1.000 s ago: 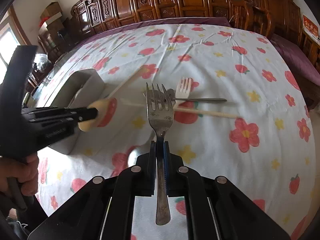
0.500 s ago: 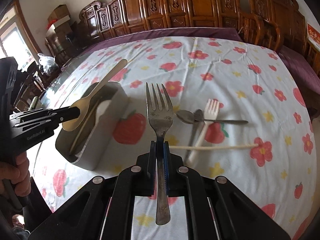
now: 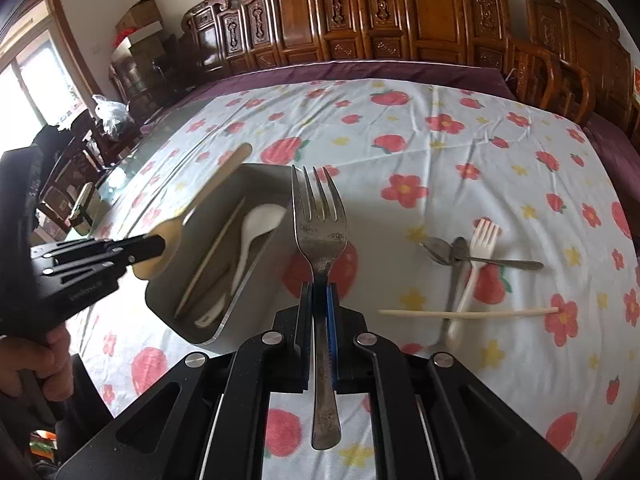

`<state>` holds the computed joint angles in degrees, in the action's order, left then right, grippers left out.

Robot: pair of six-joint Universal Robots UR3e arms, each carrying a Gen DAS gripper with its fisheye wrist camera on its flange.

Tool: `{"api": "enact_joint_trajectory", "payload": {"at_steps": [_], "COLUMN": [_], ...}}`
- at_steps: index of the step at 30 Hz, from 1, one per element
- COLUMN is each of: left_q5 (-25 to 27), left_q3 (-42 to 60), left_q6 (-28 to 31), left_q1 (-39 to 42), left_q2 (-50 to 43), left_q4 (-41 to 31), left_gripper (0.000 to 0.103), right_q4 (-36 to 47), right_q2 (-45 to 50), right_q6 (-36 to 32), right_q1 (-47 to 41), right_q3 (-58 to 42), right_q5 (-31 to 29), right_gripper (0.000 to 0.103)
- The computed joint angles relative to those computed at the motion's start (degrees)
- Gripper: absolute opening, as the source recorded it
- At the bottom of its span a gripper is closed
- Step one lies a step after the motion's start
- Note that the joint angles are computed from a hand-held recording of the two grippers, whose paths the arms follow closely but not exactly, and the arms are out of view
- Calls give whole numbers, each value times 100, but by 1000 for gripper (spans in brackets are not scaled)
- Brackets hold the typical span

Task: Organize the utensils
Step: 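Carry the white spoon into the tray and open the left gripper while the right carries the fork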

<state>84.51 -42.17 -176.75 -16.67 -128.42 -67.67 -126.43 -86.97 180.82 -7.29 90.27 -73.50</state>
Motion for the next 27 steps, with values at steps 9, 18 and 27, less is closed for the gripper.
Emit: {"api": "enact_joint_trajectory", "payload": {"at_steps": [9, 18, 27], "left_q5": [-41, -179, -436], "left_q3": [-82, 263, -214], "left_q6": [-8, -10, 134], "left_q1": [143, 148, 339], "left_q2": [-191, -455, -82], "left_q4": [50, -119, 78], "left_gripper": [5, 6, 20], "right_q4": [27, 205, 274], "right_q2": [461, 917, 1464], "right_q6": [222, 280, 454], "right_q1": [397, 609, 824], "right_q3": [-614, -1299, -1956], "right_q5": [-33, -34, 3], "right_gripper": [8, 8, 8]}}
